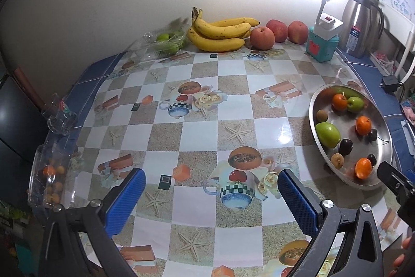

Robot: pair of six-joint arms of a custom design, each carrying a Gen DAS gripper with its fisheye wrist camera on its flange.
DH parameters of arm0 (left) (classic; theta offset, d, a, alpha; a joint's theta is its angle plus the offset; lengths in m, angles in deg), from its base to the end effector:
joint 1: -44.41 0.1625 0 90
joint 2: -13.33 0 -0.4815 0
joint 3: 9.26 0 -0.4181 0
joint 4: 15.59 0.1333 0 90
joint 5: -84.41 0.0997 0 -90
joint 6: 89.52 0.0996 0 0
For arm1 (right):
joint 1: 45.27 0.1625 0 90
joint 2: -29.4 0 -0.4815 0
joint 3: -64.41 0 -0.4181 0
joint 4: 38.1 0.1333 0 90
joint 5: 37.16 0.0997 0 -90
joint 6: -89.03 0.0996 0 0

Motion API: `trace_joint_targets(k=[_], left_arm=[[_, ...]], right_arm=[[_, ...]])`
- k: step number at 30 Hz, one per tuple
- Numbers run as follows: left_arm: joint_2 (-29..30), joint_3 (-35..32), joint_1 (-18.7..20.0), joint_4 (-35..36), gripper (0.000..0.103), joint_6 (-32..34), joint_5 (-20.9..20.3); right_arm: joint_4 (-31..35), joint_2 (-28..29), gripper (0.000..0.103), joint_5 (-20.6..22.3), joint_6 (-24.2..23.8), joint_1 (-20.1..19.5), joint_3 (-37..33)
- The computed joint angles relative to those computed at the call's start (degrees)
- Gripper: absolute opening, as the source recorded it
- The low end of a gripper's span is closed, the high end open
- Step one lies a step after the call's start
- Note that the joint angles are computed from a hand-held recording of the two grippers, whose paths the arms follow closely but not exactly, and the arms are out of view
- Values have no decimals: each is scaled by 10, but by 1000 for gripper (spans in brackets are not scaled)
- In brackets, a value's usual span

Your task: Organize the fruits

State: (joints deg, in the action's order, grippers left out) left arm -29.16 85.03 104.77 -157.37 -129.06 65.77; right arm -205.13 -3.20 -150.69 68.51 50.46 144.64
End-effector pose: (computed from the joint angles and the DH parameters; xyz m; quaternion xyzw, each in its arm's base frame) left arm -0.1549 -0.7326 0.1273 -0.0700 0.8093 -0.3310 0.4802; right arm 0.1748 -0.8057 0.0824 0.1646 -0.9340 0.2210 0.2276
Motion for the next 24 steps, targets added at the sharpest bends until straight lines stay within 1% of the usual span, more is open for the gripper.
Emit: trace_joint_targets(k=[4, 7, 12, 15, 24], left_arm=[[-1, -2, 1, 11, 103, -7, -5], [-2, -5, 3, 32, 103, -24, -12], [-2, -7, 3, 36, 103, -26, -11], [-1, -10, 4, 53, 103, -37, -14], [-3, -10, 6, 58, 103, -45, -18]], right_arm=[[2, 2, 103, -4, -5, 2, -1], [4, 2, 103, -4, -8, 2, -2], [9, 3, 103, -5, -7, 2, -3], [10, 3, 103, -6, -7, 2, -3], [13, 5, 103, -8, -6, 2, -5]])
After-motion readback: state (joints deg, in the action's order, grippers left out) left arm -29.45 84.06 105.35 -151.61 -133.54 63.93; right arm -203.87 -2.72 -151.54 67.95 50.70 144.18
